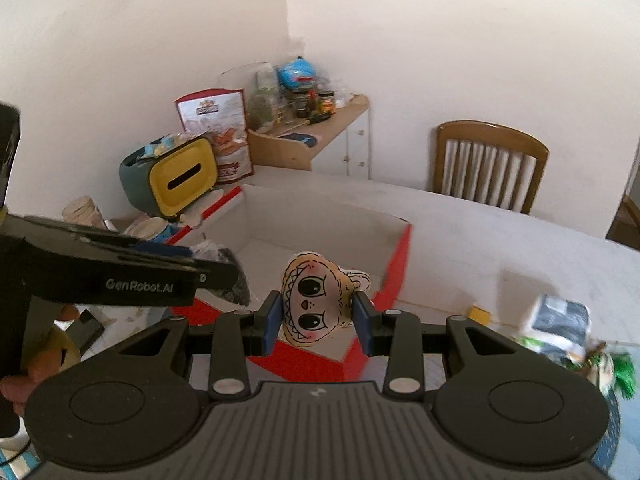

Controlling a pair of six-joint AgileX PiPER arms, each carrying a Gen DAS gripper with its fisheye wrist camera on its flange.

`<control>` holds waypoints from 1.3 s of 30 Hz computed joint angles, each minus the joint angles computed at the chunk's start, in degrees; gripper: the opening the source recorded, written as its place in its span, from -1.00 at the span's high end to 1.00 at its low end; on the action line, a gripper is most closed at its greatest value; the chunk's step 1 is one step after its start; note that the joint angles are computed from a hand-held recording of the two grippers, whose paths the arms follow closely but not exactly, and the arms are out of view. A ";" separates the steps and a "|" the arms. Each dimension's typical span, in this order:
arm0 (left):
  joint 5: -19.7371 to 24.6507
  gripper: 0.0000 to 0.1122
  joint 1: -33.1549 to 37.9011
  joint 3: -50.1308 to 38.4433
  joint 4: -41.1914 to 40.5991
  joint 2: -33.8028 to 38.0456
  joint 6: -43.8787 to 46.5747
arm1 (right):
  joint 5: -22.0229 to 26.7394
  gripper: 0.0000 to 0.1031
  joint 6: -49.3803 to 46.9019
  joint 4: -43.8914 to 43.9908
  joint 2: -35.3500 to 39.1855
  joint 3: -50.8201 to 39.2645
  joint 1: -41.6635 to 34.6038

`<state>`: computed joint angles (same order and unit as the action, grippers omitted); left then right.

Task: Organize objects
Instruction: 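Carry the bag with left tool while right tool carries the doll charm into the white box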

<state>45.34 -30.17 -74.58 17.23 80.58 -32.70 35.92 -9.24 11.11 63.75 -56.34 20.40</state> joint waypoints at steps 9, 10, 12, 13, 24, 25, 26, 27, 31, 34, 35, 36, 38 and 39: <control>0.08 0.20 10.25 -5.16 -7.85 7.09 11.09 | -0.84 0.28 10.70 -8.02 13.46 -8.22 7.13; 0.28 0.20 10.78 -5.87 -8.19 8.05 11.98 | -0.55 0.28 11.03 -8.18 15.40 -9.57 7.33; 0.79 0.20 11.51 -7.57 -8.89 10.33 13.89 | 0.10 0.28 11.76 -8.97 18.67 -11.96 7.78; 1.06 0.20 11.67 -8.37 -9.08 11.38 14.47 | 0.27 0.28 11.55 -8.80 19.97 -12.79 7.72; 7.51 0.20 14.43 -17.89 -14.24 23.06 21.59 | 4.36 0.28 12.02 -9.65 34.59 -22.98 8.47; 8.47 0.20 14.66 -19.21 -14.37 24.20 22.05 | 4.86 0.28 12.04 -9.89 35.82 -23.90 8.55; 9.29 0.20 14.85 -20.45 -14.65 25.25 22.39 | 5.49 0.28 11.91 -10.07 36.80 -24.70 8.56; 10.18 0.20 15.17 -21.59 -15.23 26.19 23.02 | 6.22 0.28 11.56 -9.91 37.98 -25.70 8.46; 14.52 0.20 16.29 -26.83 -17.82 30.43 25.29 | 8.89 0.28 10.50 -8.59 41.68 -29.39 8.02; 17.61 0.20 16.98 -29.75 -19.49 32.81 26.24 | 11.94 0.28 10.43 -8.32 44.31 -32.51 7.85; 18.39 0.20 17.17 -30.55 -19.94 33.50 26.64 | 13.05 0.28 10.35 -8.13 45.14 -33.64 7.79; 18.97 0.20 17.23 -31.05 -20.15 33.98 26.93 | 14.00 0.28 10.50 -8.06 45.88 -34.53 7.73; 20.12 0.20 17.12 -31.99 -19.96 34.91 26.81 | 16.23 0.28 10.68 -7.70 47.41 -36.45 7.49; 20.88 0.19 17.24 -32.67 -20.21 35.39 26.94 | 17.07 0.28 10.74 -7.37 47.98 -37.13 7.30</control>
